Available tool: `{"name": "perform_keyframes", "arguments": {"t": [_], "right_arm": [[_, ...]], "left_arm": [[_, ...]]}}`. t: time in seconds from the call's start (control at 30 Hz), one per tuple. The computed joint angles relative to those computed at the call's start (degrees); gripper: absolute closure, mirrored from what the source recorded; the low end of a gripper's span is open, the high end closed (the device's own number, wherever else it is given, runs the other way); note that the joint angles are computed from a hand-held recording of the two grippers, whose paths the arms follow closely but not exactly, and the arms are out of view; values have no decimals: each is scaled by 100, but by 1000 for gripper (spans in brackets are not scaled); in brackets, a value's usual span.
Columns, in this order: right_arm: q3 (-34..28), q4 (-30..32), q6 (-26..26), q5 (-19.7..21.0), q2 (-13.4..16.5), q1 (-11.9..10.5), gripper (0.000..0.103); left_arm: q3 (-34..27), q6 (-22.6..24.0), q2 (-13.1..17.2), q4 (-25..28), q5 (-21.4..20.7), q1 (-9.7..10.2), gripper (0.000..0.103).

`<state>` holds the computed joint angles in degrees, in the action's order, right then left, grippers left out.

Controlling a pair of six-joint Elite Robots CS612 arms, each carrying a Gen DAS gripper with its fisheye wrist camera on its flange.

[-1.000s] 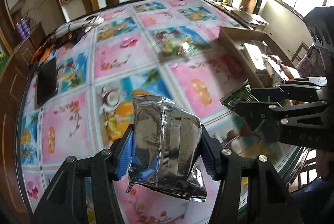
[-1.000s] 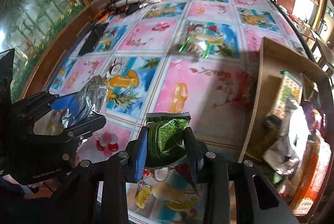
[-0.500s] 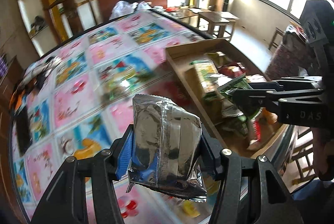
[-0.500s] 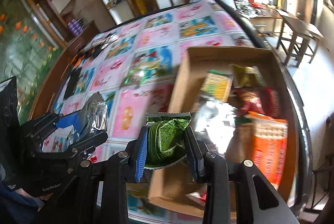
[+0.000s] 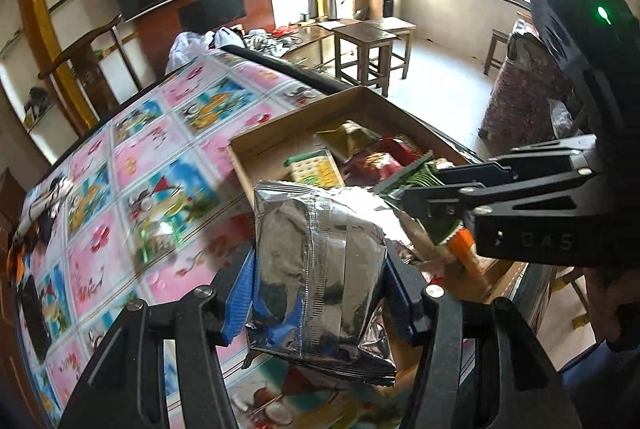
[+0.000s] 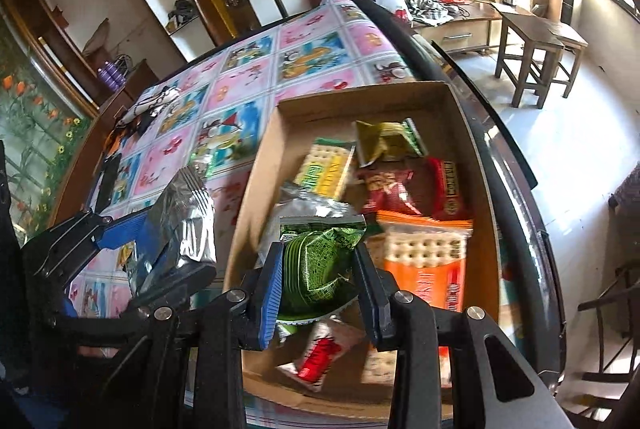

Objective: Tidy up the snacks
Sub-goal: 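Lower the green bag into the box with the right tool while the left releases the silver bag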

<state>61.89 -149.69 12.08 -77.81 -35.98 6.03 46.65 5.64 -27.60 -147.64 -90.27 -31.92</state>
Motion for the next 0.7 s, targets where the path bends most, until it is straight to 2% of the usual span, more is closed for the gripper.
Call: {"name": "perform_keyframes", "arguments": {"t": [0.7], "right_arm": [[-107,279,-147,-62,63,-175,67]], "left_arm": [[-715,-26,418,366,-11,-108,46]]}}
